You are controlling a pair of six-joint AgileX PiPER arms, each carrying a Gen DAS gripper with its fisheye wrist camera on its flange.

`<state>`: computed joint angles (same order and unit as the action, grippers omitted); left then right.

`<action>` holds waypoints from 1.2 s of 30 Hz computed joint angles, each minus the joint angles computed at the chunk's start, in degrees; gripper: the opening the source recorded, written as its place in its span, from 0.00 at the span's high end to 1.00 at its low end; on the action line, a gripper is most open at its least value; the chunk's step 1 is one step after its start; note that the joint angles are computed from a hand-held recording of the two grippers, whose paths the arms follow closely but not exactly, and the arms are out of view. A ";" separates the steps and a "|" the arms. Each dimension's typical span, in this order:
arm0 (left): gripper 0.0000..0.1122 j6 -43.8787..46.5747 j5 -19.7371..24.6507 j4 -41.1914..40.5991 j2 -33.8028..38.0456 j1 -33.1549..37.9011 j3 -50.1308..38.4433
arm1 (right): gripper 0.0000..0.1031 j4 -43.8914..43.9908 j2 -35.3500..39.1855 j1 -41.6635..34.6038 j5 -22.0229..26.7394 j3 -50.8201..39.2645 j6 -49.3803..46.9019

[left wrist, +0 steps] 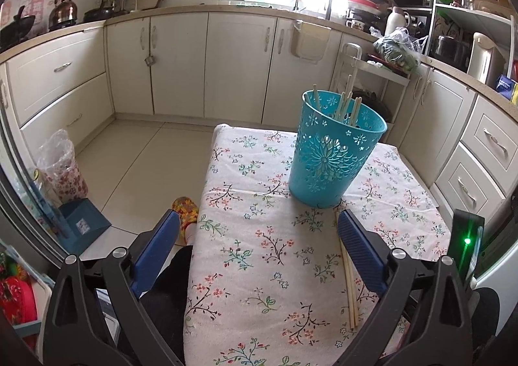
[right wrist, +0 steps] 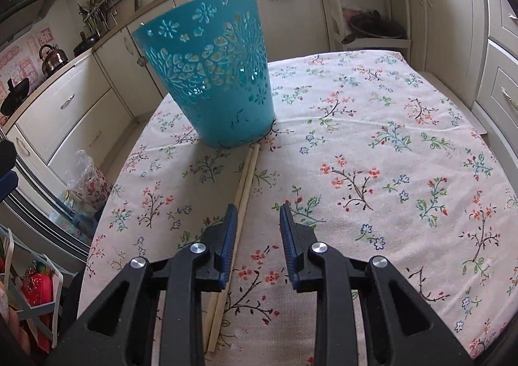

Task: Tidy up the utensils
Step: 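Lower the right tool to the last chopsticks and close on one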

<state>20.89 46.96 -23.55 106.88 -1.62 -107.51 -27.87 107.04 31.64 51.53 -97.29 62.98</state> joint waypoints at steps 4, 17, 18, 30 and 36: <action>0.16 -0.47 0.27 0.59 0.22 -0.38 -0.12 | 0.74 3.17 2.32 -0.97 1.83 -3.00 -3.52; 0.16 -1.28 1.17 1.79 0.78 -1.04 -0.52 | 0.74 4.84 9.09 -1.21 9.64 -13.94 -11.36; 0.16 -1.40 1.38 1.91 0.92 -1.08 -0.77 | 0.74 4.56 9.13 -1.03 9.89 -13.95 -11.60; 0.16 -2.11 1.60 3.18 0.70 -1.98 -0.25 | 0.79 4.70 9.53 -1.34 11.23 -14.97 -13.89; 0.16 -2.76 1.86 3.84 1.05 -2.21 -0.49 | 0.85 4.85 9.13 -1.25 11.29 -14.54 -13.90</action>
<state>18.13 48.82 -19.71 107.93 -3.83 -108.00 -23.02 116.18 30.38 62.83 -111.82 49.07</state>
